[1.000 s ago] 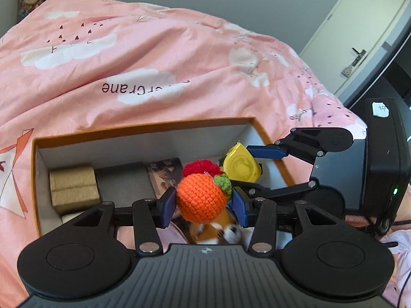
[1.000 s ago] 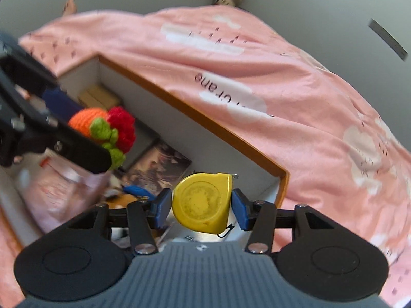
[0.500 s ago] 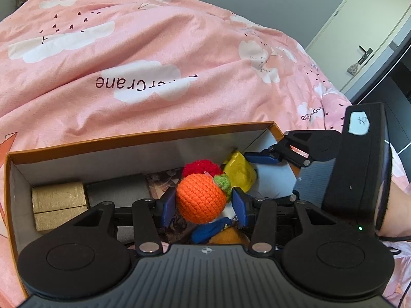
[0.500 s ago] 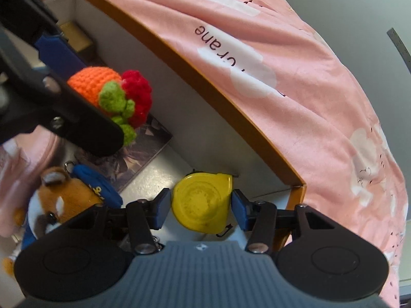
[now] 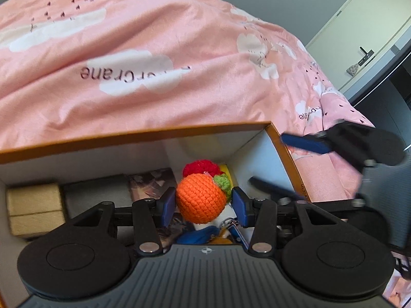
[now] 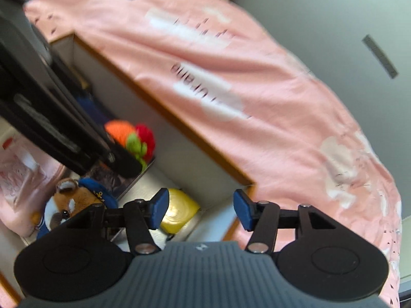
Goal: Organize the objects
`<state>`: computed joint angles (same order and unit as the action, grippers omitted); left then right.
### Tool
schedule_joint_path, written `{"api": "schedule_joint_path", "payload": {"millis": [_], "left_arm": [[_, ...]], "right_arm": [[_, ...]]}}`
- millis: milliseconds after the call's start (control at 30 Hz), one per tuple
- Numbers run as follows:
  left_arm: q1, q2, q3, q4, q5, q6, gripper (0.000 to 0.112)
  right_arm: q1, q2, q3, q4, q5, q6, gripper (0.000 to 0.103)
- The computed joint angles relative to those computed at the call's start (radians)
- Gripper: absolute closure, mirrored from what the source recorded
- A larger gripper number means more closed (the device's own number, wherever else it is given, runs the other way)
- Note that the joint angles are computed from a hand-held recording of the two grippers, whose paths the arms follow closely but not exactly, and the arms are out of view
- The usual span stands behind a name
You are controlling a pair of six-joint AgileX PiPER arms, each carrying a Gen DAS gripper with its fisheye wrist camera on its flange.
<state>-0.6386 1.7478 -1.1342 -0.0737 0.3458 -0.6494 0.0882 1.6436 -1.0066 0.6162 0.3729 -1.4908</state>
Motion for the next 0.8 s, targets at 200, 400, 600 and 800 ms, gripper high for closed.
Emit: {"api": "schedule_joint_path", "payload": {"millis": [200,400,600,800], "left_arm": [[-0.009,0.064,-0.055,-0.066,0.02,0.038,0.059],[-0.017,0.099,-0.094,-0.04,0.05,0.0,0.058],[-0.026,0.061,-0.063,0.039,0.046,-0.096,0.046],[-0.082,-0.035,-0.009,0.287,0.048,-0.337,0.046]], "right_arm": [[-0.094,-0.061,0.053,0.251,0.036,-0.232,0.041],[-0.116,-0.063,0.043,0.235,0.078,-0.175,0.041],[-0.123,-0.102,0.095,0.245,0.083,-0.179,0.041],[-0.133,-0.142,0.108,0.22,0.107,-0.134,0.041]]}}
